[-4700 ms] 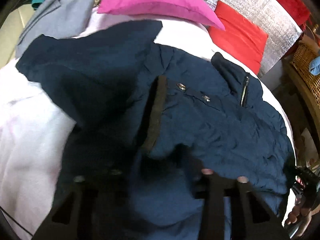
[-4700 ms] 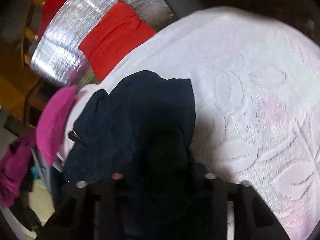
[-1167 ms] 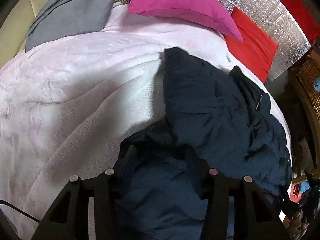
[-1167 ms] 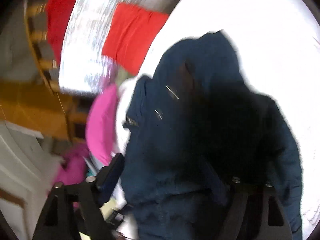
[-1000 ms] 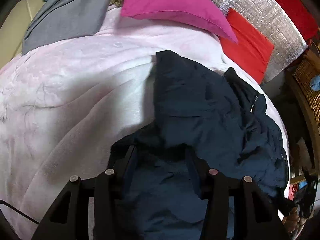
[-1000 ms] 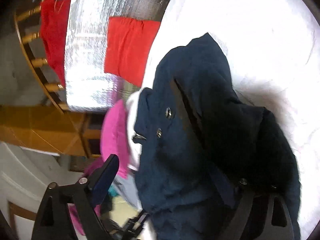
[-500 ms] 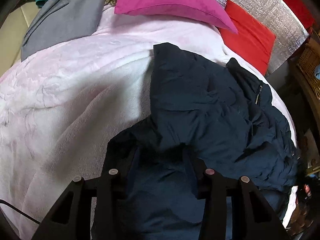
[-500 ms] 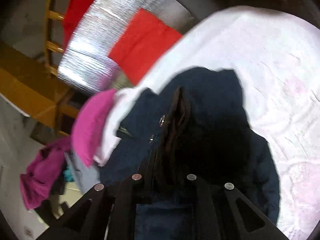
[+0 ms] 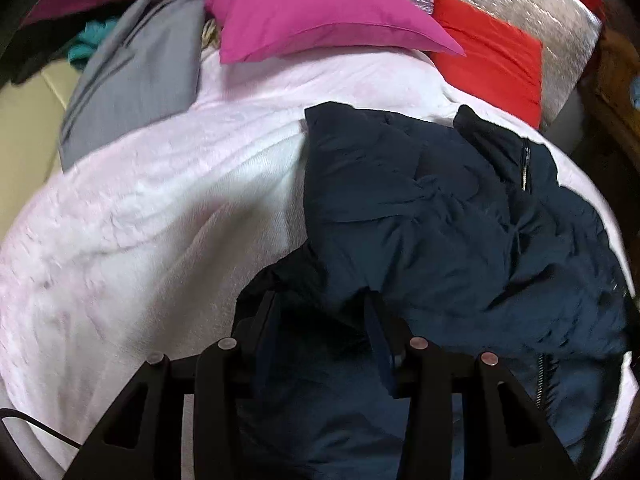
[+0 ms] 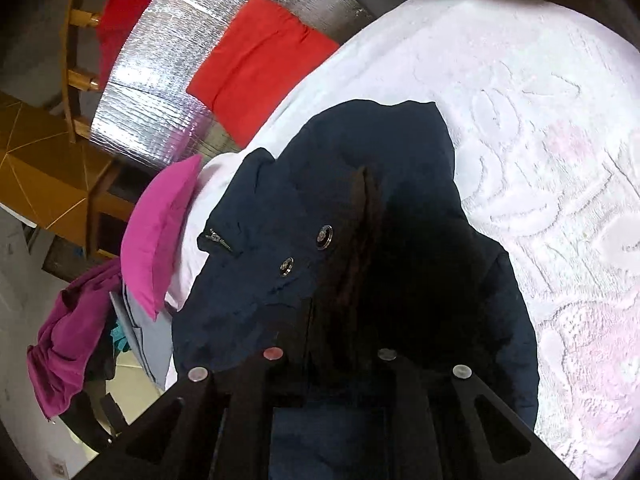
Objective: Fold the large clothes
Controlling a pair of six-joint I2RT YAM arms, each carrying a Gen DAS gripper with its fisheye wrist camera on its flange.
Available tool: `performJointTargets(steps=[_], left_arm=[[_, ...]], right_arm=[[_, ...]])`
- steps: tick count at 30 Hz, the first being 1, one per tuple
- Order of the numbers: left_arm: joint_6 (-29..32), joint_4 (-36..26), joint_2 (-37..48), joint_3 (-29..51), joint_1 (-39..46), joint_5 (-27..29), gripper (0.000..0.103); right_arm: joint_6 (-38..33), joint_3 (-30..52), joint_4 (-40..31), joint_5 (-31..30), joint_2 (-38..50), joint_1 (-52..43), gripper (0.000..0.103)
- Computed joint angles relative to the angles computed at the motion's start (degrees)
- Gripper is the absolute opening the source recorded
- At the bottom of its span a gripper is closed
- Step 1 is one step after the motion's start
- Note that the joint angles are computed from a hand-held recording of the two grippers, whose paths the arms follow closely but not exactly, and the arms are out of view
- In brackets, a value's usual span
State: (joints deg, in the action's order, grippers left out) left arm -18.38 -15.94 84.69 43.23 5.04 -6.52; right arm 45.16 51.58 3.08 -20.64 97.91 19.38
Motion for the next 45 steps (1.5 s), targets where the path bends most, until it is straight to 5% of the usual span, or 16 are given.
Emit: performJointTargets(steps=[2,5,9,11,14,18,26,45], left_arm=[[0.6,0.1,-0.6,-0.5,-1.0,-1.6,0.045],[1.1,0.6,-0.8,-0.8,-1.9,-3.3,0.045],[2.2,1.5,-1.1,-1.4,-3.0,-5.5,0.045],[2.7,2.1,-1.6,-1.9,-3.6,-6.4,0.045],[3.6,3.0,-1.6,-2.2,-4.1,-7.3,0.045],[4.1,3.7,-2.6,-2.8,-4.3,-8.4,0.045],[4.8,5.9,-6.2,-4.8,-5.5,-10.1,0.045],[7.4,7.9,-11.0,-6.6,-12.4,-14.4,0.045]], right_arm=[[0.6,0.6,-0.2,-0.2,0.9,0.0,0.024],[3.6,0.1,2.9,-2.8,2.9,-0.8,0.055],[5.5,-0.2,5.4,-1.8,3.8,-0.7,0.056],[6.9,0.0,6.7,-2.0,5.2,-0.9,0.05],[8.6,0.4,7.6,-2.0,6.9,-1.4,0.026],[7.4,0.5,6.5,0.5,5.0,-0.5,0.016],[-0.5,1.2,1.6,9.9,-1.6,3.7,0.015],[2.8,4.3,-1.1,1.9,6.2,-0.8,0.016]])
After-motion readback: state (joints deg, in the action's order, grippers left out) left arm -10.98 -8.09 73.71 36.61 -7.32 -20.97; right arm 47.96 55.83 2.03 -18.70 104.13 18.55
